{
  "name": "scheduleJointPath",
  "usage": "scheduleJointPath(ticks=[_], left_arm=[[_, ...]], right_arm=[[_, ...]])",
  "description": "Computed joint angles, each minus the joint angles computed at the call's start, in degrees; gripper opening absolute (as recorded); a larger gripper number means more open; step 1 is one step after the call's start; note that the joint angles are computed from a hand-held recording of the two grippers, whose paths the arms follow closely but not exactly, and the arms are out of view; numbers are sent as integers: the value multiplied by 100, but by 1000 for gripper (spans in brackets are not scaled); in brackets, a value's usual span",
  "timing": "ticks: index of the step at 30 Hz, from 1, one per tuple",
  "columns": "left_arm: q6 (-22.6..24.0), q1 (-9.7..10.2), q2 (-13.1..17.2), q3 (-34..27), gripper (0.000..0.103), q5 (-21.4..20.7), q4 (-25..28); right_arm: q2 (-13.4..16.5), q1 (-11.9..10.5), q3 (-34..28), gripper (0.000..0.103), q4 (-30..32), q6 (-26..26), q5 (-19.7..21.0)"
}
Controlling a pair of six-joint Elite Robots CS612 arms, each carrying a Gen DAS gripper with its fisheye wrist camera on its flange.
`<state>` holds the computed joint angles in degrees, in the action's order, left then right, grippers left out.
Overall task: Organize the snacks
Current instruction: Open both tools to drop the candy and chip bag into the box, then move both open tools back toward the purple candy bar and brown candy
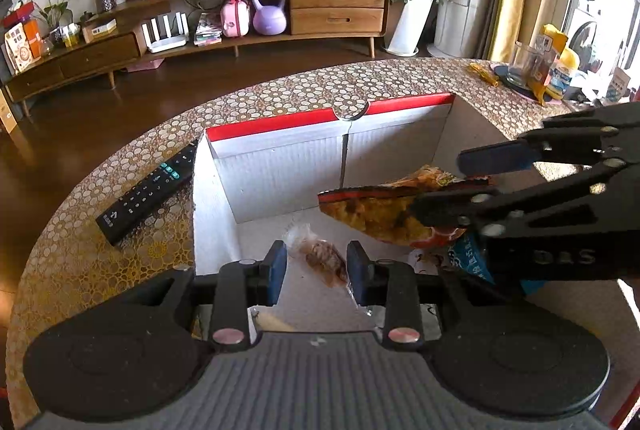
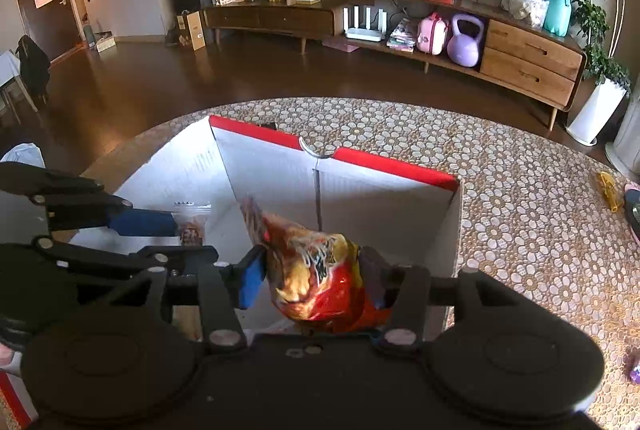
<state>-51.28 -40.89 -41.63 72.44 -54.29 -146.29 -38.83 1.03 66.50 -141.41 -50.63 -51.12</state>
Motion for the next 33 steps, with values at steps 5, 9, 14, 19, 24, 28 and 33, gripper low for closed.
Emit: scheduleJointPath(ticks=[5, 9, 14, 19, 24, 28, 33], left_arm=[[-32, -24, -20, 54, 51, 134, -91], [-144, -66, -35, 42, 51, 273, 64], [-278, -214, -79, 84, 67, 653, 187], [-387, -404, -132, 160, 72, 1056, 48], [-549, -602, -143, 163, 82, 1507, 57], [-577, -734, -128, 141, 87, 1656, -96], [-752, -837, -55, 19, 88, 1588, -320]], right_arm=[[-112, -64, 169, 51, -311, 10, 193], [-289, -206, 488, 52, -727, 132, 593], [-452, -373, 770, 53, -1065, 327, 998], [-569, -535, 1074, 55, -1490, 536, 1269], [-631, -697, 1296, 55, -1731, 822, 1483], [-659, -833, 1446, 55, -1958, 1146, 1648], [-654, -999, 1602, 61, -2351, 1550, 1718]])
